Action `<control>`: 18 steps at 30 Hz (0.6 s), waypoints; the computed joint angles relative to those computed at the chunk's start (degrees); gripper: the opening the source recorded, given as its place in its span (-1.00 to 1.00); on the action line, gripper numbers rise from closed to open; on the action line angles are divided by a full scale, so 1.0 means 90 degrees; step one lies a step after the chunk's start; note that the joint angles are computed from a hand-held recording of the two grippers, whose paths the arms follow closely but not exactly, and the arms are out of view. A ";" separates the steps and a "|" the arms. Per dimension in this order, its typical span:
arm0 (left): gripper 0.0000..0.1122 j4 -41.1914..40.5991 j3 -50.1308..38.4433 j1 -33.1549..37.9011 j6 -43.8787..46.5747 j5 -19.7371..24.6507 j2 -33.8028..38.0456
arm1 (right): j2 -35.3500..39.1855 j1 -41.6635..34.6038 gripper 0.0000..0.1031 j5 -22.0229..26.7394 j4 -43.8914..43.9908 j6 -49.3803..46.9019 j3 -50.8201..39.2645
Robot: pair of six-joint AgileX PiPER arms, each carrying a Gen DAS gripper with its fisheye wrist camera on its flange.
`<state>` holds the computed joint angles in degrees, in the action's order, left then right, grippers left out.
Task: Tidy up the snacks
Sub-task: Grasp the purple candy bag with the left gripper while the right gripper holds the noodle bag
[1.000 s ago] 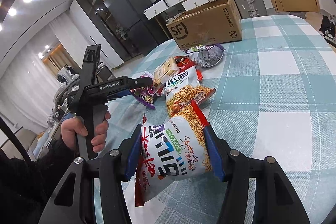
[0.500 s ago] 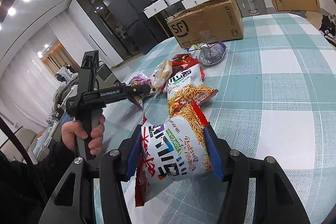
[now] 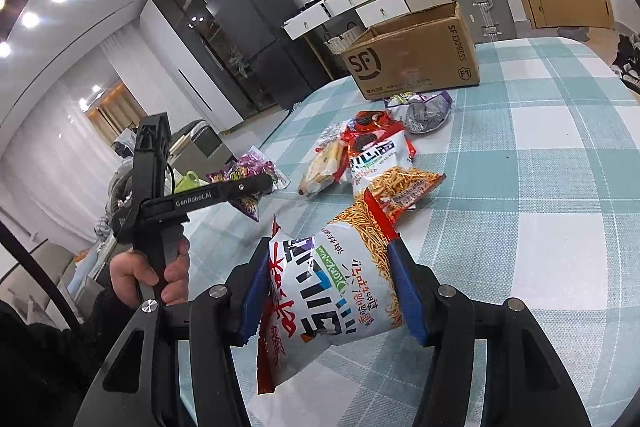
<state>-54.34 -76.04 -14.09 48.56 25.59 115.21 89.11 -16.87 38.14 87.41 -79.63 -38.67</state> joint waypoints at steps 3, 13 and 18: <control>-0.25 -0.0139 0.0371 -0.0019 0.0228 -0.0082 -0.0365 | -0.0167 -0.0002 0.11 0.0092 0.0047 0.0102 0.0003; -0.25 -0.0476 0.1205 0.0085 0.0645 0.0122 -0.1554 | -0.1131 0.0218 0.11 -0.0133 0.0173 0.0268 0.0055; -0.25 -0.0611 0.1510 0.0095 0.0863 0.0338 -0.2045 | -0.1391 0.0157 0.11 -0.0039 0.0224 0.0395 0.0095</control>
